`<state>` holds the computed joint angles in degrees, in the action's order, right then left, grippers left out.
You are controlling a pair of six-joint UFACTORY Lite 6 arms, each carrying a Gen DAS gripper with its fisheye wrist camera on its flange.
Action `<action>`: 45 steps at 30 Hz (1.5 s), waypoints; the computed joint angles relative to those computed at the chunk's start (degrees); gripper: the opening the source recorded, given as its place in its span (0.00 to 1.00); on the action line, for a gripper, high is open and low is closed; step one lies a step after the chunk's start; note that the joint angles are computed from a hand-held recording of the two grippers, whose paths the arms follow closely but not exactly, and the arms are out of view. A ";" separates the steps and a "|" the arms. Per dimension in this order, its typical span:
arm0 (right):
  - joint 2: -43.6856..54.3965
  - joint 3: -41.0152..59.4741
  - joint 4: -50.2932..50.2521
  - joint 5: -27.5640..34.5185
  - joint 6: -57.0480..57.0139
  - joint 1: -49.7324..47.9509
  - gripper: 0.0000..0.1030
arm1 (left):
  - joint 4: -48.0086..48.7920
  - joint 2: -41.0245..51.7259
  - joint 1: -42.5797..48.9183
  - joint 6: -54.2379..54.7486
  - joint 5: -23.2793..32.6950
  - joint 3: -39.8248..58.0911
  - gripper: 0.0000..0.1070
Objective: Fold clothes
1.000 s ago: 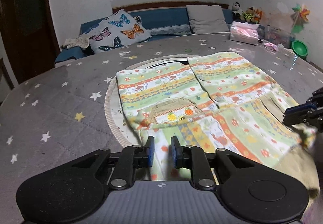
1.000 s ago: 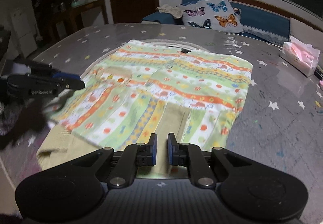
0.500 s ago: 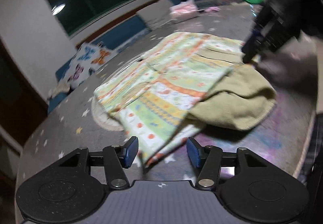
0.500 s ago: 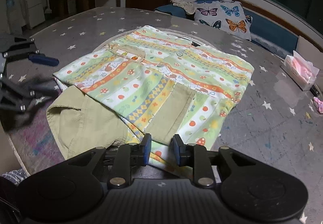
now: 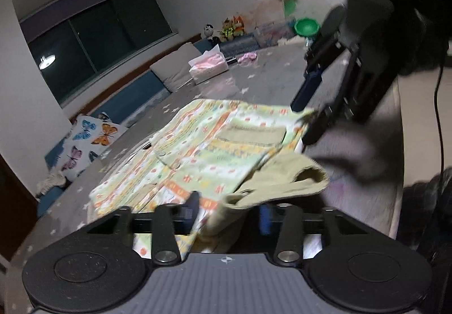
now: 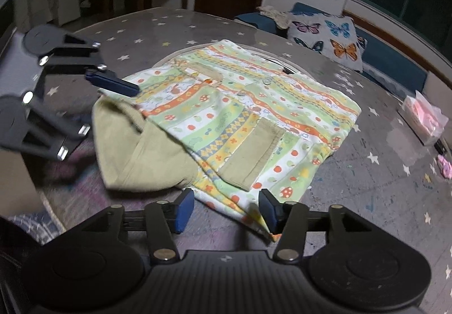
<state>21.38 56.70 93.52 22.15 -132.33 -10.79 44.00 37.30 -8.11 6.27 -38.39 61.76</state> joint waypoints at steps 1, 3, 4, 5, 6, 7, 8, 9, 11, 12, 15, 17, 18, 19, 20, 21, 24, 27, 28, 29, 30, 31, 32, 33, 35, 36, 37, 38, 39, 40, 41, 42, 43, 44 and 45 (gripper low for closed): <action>-0.14 -0.20 -0.10 0.24 -0.56 -0.02 0.52 | 1.63 0.45 0.00 -3.20 0.66 1.46 0.20; -0.13 -0.39 0.51 1.18 -2.32 0.08 0.55 | 4.85 1.37 0.17 -10.04 2.11 4.56 0.15; -0.08 -0.53 1.44 1.44 -3.54 0.18 0.55 | 6.59 1.90 0.30 -13.51 2.78 6.25 0.11; 0.14 -0.50 2.75 1.76 -5.18 0.40 0.55 | 8.36 2.51 0.48 -16.84 3.41 8.15 0.11; 0.67 -0.24 4.06 2.00 -6.84 0.65 0.55 | 10.02 3.12 0.62 -20.04 4.00 10.04 0.10; 1.20 0.03 5.33 2.26 -8.46 0.90 0.55 | 11.70 3.79 0.74 -23.14 4.55 11.94 0.10; 1.78 0.38 6.54 2.45 -9.99 1.18 0.55 | 13.35 4.55 0.86 -26.00 5.01 13.81 0.09; 2.70 1.07 7.88 2.17 -11.37 1.67 0.55 | 14.92 5.35 0.92 -28.66 5.47 15.70 0.09; 3.94 1.92 10.05 2.57 -13.77 2.18 0.54 | 17.54 7.01 0.79 -32.61 6.37 19.06 0.09; 4.62 2.40 11.24 2.90 -15.12 2.44 0.52 | 18.55 7.83 0.67 -34.12 6.87 20.61 0.09; 6.53 4.25 13.10 3.26 -16.95 3.24 0.46 | 20.79 9.10 0.70 -37.20 7.34 22.90 0.09; 8.71 6.89 9.85 2.24 -13.08 3.57 0.37 | 21.44 8.53 1.30 -37.28 6.81 21.81 0.09; 9.43 7.76 8.50 1.87 -11.53 3.56 0.30 | 21.49 8.02 1.64 -36.85 6.46 20.85 0.09; 10.31 8.89 6.20 1.79 -8.82 3.24 0.24 | 20.96 7.14 2.01 -35.66 6.00 19.22 0.10; 10.63 9.61 4.29 2.01 -5.95 2.82 0.20 | 20.49 6.30 2.40 -34.53 5.54 17.65 0.13; 10.87 10.62 1.25 2.46 -1.60 2.32 0.14 | 20.07 5.47 2.79 -33.44 5.09 16.11 0.13; 11.41 13.40 -5.57 4.18 8.64 1.28 0.11 | 17.78 2.71 3.82 -29.02 4.13 11.03 0.17; 11.94 16.11 -10.61 6.14 16.92 0.47 0.09 | 13.16 -0.14 4.93 -22.18 3.08 5.34 0.35; 11.97 16.67 -11.51 6.50 18.42 0.34 0.09 | 11.94 -0.80 5.33 -20.44 2.93 3.91 0.39; 11.99 17.23 -12.39 6.90 19.87 0.20 0.09 | 10.73 -1.44 5.73 -18.72 2.76 2.51 0.42; 11.86 17.63 -13.11 7.60 21.06 -0.07 0.09 | 9.58 -1.91 6.09 -17.03 2.68 1.34 0.44; 11.70 18.08 -13.78 8.33 22.40 -0.36 0.09 | 8.06 -2.04 6.29 -14.82 2.80 0.57 0.47; 11.28 18.25 -14.40 8.66 23.64 -0.42 0.09 | 5.76 -2.06 6.32 -11.66 2.93 -0.16 0.49; 11.24 18.83 -15.02 8.75 24.88 -0.34 0.09 | 3.59 -1.94 6.32 -8.75 3.05 -0.68 0.50; 10.87 19.55 -15.52 8.92 26.69 -0.15 0.08 | 0.34 -0.99 6.10 -4.42 3.27 -0.55 0.51; 10.62 19.58 -15.45 8.94 26.84 -0.17 0.08 | -1.91 -0.27 5.83 -1.52 3.23 -0.37 0.51; 10.42 19.60 -15.30 8.92 26.90 -0.17 0.08 | -3.64 0.31 5.55 0.67 3.24 -0.12 0.51; 10.34 19.63 -15.16 8.86 27.05 -0.12 0.08 | -4.55 0.88 5.37 2.07 3.25 0.25 0.51; 10.26 19.65 -15.02 8.79 27.16 -0.07 0.08 | -5.58 1.52 5.23 3.52 3.17 0.63 0.50; 10.10 19.42 -14.70 8.64 26.86 -0.02 0.08 | -6.61 2.16 5.08 4.96 3.07 1.02 0.50; 10.09 19.22 -14.17 8.38 26.40 0.07 0.08 | -7.62 2.81 4.94 6.39 2.97 1.42 0.43; 10.08 19.02 -13.62 8.13 25.91 0.16 0.08 | -8.22 3.38 4.87 7.22 3.06 1.91 0.37; 10.06 18.80 -13.04 7.87 25.37 0.24 0.08 | -8.05 3.71 5.02 6.90 3.50 2.47 0.23; 9.86 18.30 -12.12 7.55 24.27 0.31 0.07 | -7.81 3.84 5.28 6.41 3.88 2.85 0.13; 9.47 17.33 -10.39 7.07 22.15 0.44 0.07 | -7.70 3.76 5.54 6.06 3.98 2.96 0.10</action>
<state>30.85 74.03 83.13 29.22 -110.17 -10.34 36.30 41.07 -2.57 12.32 -34.41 64.72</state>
